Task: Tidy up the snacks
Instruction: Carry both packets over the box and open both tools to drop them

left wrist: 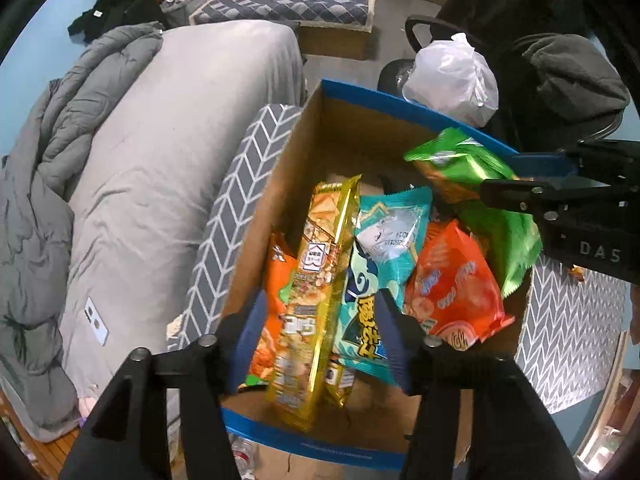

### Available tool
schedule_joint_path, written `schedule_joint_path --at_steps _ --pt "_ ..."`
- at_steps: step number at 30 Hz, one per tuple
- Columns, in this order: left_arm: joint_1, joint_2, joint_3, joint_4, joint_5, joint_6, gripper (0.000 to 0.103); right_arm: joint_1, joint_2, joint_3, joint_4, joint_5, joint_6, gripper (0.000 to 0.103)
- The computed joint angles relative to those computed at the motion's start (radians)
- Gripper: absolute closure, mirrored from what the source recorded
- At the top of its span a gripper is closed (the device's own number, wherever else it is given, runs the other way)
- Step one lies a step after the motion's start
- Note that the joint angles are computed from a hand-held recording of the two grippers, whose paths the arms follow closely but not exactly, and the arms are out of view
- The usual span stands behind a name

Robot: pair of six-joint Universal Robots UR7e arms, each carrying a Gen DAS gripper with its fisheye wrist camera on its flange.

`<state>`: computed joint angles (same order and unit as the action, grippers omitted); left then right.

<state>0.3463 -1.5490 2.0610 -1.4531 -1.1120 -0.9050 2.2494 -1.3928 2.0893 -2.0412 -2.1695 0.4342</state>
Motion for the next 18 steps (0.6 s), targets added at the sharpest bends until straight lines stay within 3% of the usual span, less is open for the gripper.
schedule_joint_path --at_steps 5,10,14,18 --pt "-0.001 0.007 -0.020 0.013 -0.008 -0.009 0.045 0.011 -0.011 -0.010 -0.016 -0.019 0.003 0.046" --pt "-0.010 0.009 -0.038 0.010 -0.016 -0.022 0.044 0.019 -0.032 -0.019 -0.012 -0.028 0.014 0.044" --pt "-0.028 0.010 -0.051 -0.001 -0.016 -0.037 0.036 0.029 -0.057 -0.016 0.004 -0.036 0.033 0.039" --pt "-0.044 0.023 -0.066 -0.021 -0.020 -0.038 0.034 0.034 -0.096 -0.004 0.034 -0.045 0.060 0.038"
